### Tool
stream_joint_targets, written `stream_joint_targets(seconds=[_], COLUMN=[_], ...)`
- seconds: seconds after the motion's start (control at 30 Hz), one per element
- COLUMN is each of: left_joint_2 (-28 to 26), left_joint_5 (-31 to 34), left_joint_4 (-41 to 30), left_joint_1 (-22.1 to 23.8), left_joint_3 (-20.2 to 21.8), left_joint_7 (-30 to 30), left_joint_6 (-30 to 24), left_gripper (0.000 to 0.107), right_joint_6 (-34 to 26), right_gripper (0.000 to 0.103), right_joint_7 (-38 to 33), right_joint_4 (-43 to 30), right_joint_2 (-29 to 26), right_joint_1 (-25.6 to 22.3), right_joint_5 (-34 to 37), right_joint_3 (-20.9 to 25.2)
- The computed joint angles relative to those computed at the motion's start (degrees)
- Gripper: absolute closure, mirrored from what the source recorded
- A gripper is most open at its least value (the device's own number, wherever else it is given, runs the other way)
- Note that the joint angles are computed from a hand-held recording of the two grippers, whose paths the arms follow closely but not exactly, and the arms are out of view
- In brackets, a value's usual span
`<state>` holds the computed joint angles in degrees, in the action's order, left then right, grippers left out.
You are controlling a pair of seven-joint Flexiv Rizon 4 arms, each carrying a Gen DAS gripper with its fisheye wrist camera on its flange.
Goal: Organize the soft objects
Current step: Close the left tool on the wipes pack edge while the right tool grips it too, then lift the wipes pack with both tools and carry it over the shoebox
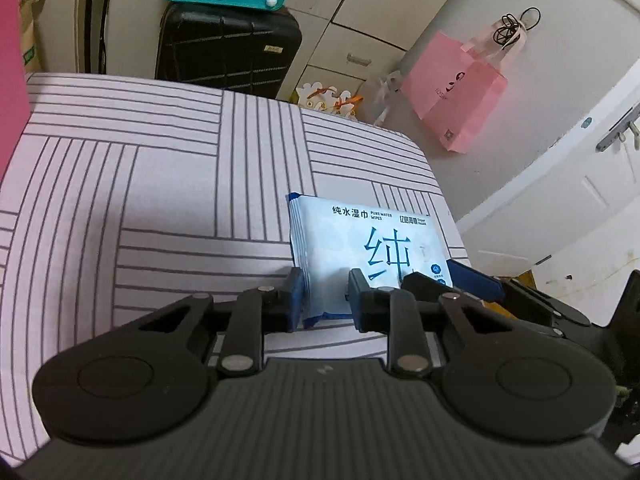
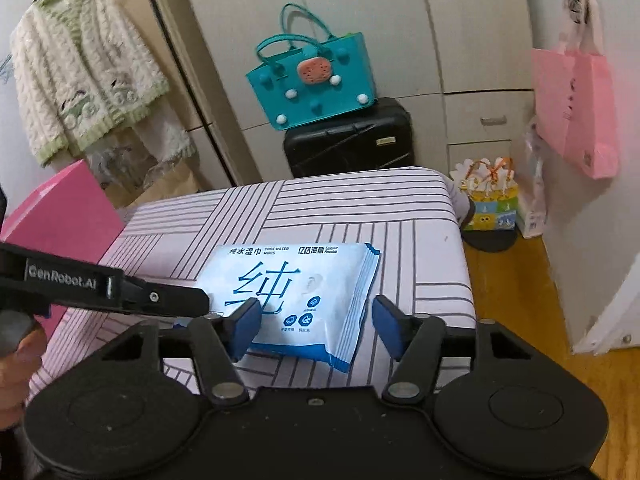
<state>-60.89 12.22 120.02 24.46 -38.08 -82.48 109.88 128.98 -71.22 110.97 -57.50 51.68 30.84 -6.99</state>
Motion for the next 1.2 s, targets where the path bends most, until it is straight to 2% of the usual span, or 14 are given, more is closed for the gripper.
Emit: stream_joint_targets(seconds=[0.03, 0.07, 0.13, 0.23, 0.37, 0.5, 0.67, 0.8, 0.97, 1.2], left_joint_2=[-0.3, -0.7, -0.7, 0.4, 1.9, 3.5, 5.2, 8.2, 11.6, 12.7], left_joint_5=[-0.2, -0.3, 0.3, 1.1, 3.1, 6.0, 9.9, 10.4, 11.2, 15.7], left_joint_4=[0.1, 0.0, -0.2, 0.1, 0.8, 2.4, 5.4, 8.3, 11.9, 15.7], left_joint_1=[-0.2, -0.5, -2.2, -6.4, -9.3, -8.8, -5.8, -6.5, -6.2, -1.4], left_joint_3=[0.0, 0.1, 1.7, 6.0, 9.7, 10.4, 9.6, 11.7, 13.5, 13.1], left_joint_7=[-0.5, -1.1, -1.8, -3.1, -5.3, -6.3, -6.1, -5.4, -4.9, -4.1], left_joint_6=[0.9, 1.9, 4.3, 9.3, 12.6, 12.2, 12.1, 13.5, 14.4, 15.9], left_gripper=[0.083, 0.083, 0.082, 0.082, 0.082, 0.082, 0.083, 0.083, 0.083, 0.082], right_joint_6=[0.3, 2.1, 4.0, 4.8, 4.0, 1.5, 2.9, 4.2, 2.5, 1.7], right_gripper=[0.054, 0.058, 0.060, 0.061, 0.064, 0.066, 0.066, 0.065, 0.064, 0.063], right_joint_7=[-0.8, 1.1, 2.2, 1.4, -0.9, -3.6, -3.6, -4.2, -6.8, -9.1], right_joint_4=[-0.3, 0.1, -0.2, -0.8, -1.6, -1.8, -0.1, 1.0, 2.5, 4.3], right_joint_2=[0.0, -0.1, -0.9, -1.7, -2.1, -1.1, 0.2, 1.4, 3.4, 5.6], right_joint_1=[-0.8, -3.2, -5.5, -4.3, -0.3, 4.1, 4.0, 4.7, 7.3, 11.2], right_joint_5=[0.1, -3.1, -5.2, -4.0, 1.0, 6.5, 7.0, 8.0, 8.9, 10.8], right_joint_3=[1.0, 3.0, 5.0, 4.2, 1.8, -0.9, 1.3, 2.7, 2.6, 2.0])
